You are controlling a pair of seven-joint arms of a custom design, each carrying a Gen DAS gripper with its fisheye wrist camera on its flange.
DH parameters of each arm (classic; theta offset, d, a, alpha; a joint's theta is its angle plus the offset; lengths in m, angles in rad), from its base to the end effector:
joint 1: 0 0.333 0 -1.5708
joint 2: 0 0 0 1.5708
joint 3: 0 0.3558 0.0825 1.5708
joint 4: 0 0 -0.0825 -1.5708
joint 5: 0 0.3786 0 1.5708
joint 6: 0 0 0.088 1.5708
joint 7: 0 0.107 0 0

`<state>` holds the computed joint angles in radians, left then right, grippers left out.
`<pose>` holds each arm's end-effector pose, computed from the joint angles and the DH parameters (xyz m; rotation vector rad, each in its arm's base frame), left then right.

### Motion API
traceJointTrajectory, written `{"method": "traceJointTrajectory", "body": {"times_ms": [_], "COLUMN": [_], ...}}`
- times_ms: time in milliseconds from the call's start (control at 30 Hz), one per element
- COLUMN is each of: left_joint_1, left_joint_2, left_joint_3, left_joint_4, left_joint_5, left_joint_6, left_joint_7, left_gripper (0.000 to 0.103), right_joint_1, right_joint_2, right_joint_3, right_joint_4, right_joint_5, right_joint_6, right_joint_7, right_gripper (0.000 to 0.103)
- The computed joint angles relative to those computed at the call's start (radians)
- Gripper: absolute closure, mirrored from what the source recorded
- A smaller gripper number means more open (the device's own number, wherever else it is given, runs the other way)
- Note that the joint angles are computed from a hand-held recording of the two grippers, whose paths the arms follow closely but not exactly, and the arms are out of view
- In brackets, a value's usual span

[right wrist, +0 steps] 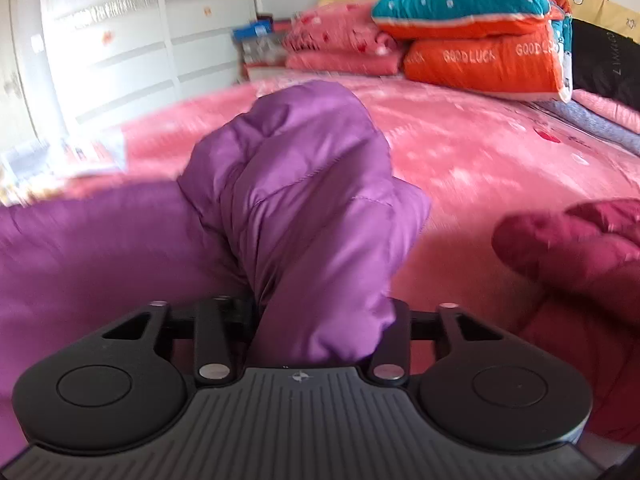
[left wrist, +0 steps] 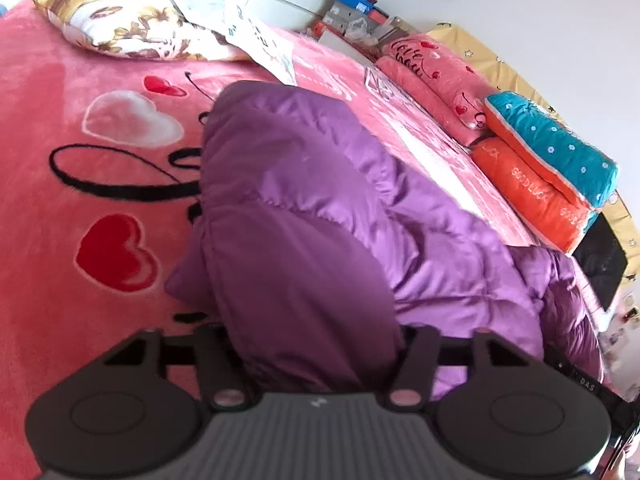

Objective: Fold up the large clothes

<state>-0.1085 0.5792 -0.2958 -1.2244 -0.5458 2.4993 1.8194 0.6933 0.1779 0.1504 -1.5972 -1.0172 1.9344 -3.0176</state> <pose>0.7472 -0.2362 0.5642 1.7558 -2.1938 1.3801 0.4767 0.4344 0.6124 -1.1668 2.0787 -0.9954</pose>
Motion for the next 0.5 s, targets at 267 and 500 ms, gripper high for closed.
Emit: {"method": "traceJointTrajectory", "body": {"times_ms": [267, 500], "left_joint_1": [-0.055, -0.176], "left_joint_2": [-0.143, -0.312], "left_joint_3": [0.088, 0.277], "left_joint_4": [-0.226, -0.456], "left_joint_5": [0.146, 0.506], "left_joint_6": [0.231, 0.43], "left_joint_7": [0.005, -0.205], "left_gripper": [0.002, 0.001], "right_joint_1": [-0.006, 0.051], "right_joint_2": [-0.014, -0.063], "right_joint_3": [0.002, 0.033], "right_joint_4": [-0.016, -0.07], "right_joint_5": [-0.029, -0.197], "right_joint_6": [0.0, -0.089], "right_joint_7": [0.101, 0.265], "right_gripper": [0.002, 0.0]}}
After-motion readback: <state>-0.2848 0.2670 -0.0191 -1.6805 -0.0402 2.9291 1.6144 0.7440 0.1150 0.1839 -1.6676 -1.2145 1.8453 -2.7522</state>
